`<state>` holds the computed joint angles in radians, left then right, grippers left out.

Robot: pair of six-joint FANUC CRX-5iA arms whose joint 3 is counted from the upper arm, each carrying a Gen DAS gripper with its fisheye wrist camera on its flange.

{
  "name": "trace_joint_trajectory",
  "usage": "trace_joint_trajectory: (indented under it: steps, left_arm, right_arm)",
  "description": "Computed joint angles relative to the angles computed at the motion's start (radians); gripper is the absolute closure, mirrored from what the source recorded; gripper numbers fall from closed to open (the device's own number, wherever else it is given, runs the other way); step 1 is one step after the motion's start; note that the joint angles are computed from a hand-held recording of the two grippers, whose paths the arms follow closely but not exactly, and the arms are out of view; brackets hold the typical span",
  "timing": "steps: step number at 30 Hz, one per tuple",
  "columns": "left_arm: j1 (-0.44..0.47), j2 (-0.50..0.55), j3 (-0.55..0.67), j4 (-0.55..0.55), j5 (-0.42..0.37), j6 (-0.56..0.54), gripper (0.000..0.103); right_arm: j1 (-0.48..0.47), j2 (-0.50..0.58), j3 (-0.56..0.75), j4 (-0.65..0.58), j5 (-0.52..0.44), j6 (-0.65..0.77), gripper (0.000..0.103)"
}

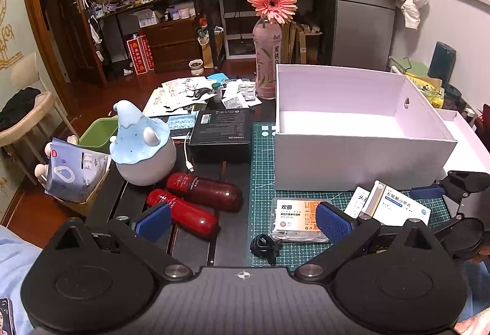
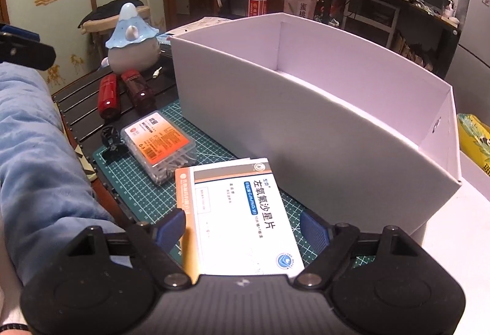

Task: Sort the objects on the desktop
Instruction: 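Close the right gripper on the white medicine box with blue text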

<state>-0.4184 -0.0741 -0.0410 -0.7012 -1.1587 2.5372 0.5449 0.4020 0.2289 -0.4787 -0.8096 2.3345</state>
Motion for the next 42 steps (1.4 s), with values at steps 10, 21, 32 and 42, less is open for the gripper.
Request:
trace_joint_trajectory:
  steps: [10,21,32,42]
  left_arm:
    - [0.001,0.006,0.005,0.000,-0.007,-0.001,0.001]
    - [0.007,0.009,0.006,0.003,-0.013,0.003,0.001]
    - [0.000,0.016,0.011,-0.007,-0.023,-0.001,0.001]
    - [-0.009,0.005,0.003,-0.021,-0.025,0.007,0.001]
  right_arm:
    - [-0.007,0.028,0.033,-0.014,-0.036,0.007,0.029]
    - [-0.004,0.007,0.006,-0.015,-0.002,-0.001,0.037]
    - [0.007,-0.038,-0.039,0.003,0.035,-0.046,0.038]
    - [0.027,-0.007,-0.020,0.077,-0.011,-0.177,0.037]
